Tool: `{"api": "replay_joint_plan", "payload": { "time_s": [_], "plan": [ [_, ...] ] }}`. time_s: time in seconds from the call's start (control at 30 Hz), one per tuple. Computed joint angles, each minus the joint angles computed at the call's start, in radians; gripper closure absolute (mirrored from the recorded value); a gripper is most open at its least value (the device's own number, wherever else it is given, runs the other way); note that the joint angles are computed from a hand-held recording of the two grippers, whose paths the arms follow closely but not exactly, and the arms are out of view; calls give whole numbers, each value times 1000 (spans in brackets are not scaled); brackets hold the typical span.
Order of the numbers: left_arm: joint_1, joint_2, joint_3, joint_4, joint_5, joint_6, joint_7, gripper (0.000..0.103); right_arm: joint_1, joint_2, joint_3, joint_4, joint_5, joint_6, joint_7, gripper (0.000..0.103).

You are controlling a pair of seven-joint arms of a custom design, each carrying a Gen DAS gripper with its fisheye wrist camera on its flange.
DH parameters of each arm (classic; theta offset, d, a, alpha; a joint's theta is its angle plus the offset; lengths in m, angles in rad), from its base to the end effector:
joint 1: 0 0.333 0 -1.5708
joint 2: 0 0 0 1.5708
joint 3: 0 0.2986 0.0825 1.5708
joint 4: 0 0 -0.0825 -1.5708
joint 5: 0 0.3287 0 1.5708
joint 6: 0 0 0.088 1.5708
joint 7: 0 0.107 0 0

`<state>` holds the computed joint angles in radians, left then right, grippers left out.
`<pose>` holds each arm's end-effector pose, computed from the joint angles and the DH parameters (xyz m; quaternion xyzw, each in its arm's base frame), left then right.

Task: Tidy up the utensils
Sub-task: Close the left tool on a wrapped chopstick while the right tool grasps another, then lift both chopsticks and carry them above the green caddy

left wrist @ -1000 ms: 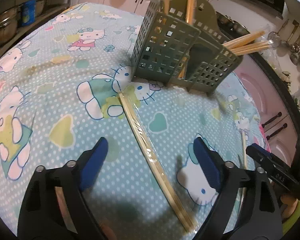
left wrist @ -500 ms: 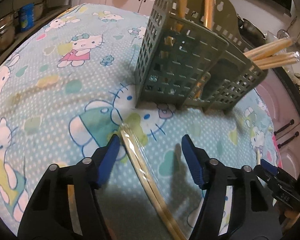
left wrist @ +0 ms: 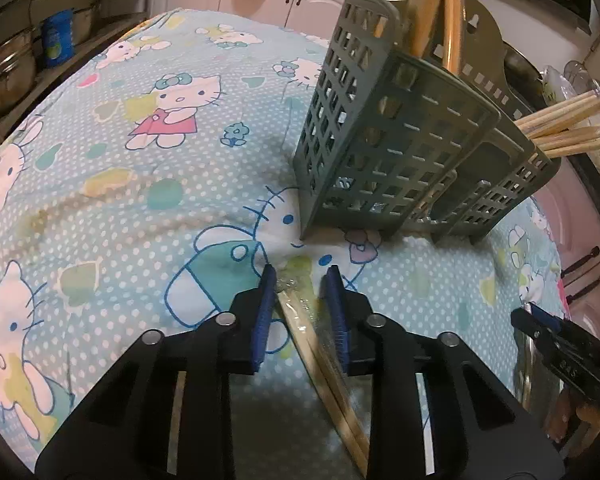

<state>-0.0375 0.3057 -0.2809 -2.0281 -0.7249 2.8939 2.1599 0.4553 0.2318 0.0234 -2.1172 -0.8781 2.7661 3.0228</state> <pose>0.5696 -0.1351 0.3739 -0.5928 0.7338 -0.3244 0.0698 0.4768 0.2838 0.3597 -0.5990 0.7429 -0.1946 0.2268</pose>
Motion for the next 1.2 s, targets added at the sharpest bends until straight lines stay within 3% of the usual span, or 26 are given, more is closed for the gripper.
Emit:
{"api": "replay_joint_plan", "payload": {
  "time_s": [0.2,0.3,0.47,0.8,1.2],
  "plan": [
    [34,-7,-14,12,-62,-52,52,99,1,27,-3,47,6,-26,-37,88],
    [50,-31,-26,3,-136,-73,120,100,-11,26,-5,48,29,20,-51,91],
    [42,-89,-15,-25,-259,-91,235,100,4,2,-26,47,-21,99,-18,92],
    [-24,-242,50,-76,-490,-152,448,100,20,-64,-2,67,-113,140,21,92],
    [-89,-336,110,-53,-576,-189,545,100,9,-143,46,106,-299,117,126,92]
  ]
}}
